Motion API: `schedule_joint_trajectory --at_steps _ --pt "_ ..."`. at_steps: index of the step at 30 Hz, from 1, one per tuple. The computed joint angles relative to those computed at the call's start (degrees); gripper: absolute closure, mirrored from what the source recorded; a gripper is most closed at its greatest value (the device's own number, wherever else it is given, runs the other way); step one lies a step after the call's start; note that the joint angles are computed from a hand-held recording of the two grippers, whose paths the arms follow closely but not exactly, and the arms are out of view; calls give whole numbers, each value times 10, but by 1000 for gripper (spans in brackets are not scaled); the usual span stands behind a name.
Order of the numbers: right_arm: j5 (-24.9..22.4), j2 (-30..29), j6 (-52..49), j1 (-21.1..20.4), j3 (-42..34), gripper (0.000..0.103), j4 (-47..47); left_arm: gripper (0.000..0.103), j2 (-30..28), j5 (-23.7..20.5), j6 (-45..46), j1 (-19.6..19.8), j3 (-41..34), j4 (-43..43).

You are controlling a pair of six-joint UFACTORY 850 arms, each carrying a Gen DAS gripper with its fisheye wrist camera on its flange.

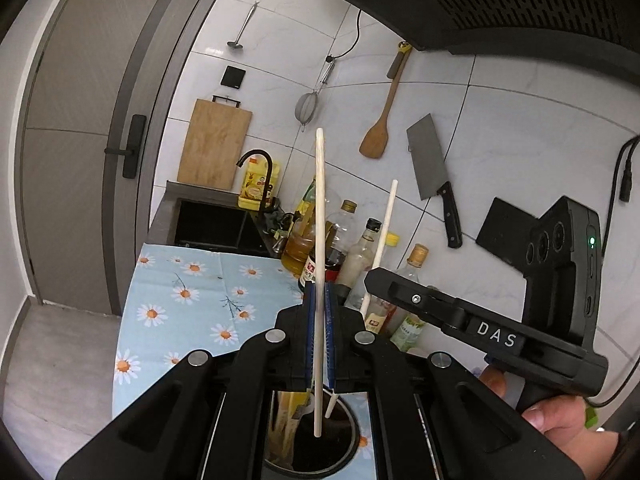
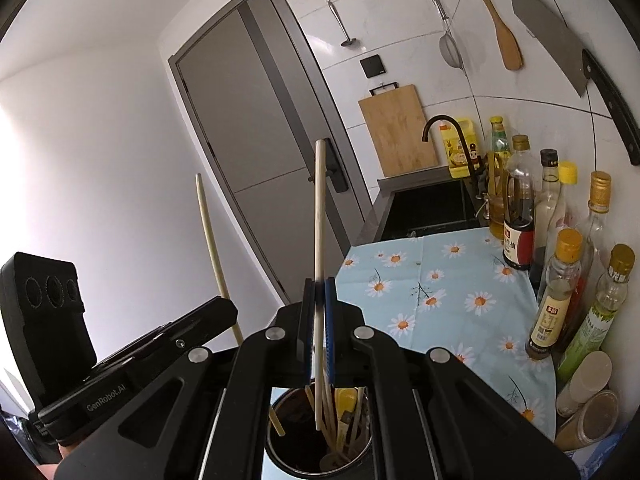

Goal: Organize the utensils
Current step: 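Lower both chopsticks into the black cup with both tools, then open both tools to release the chopsticks and withdraw from the cup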

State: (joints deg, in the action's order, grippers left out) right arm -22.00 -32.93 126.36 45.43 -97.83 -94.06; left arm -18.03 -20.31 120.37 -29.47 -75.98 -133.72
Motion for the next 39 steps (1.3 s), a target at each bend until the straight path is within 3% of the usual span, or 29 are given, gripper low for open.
schedule_joint_trajectory --at_steps 3,8,15,21,33,36,39 --pt "10 -6 12 -3 1 97 0 99 -5 0 48 -5 7 -40" --pt "18 -18 -10 -3 1 97 25 99 -14 -22 44 -5 18 -23" --pt "21 -22 -24 -1 13 97 45 99 -22 1 96 -13 27 -54" --pt "27 -20 -38 1 22 97 63 99 -25 20 50 -12 27 -29" --pt "38 -14 -42 4 30 96 73 99 -14 41 52 -15 43 -39" --pt "36 -11 -40 4 33 80 73 98 -10 48 62 -16 46 -54" --pt "42 -5 -22 4 40 80 62 87 -5 53 60 -16 49 -59"
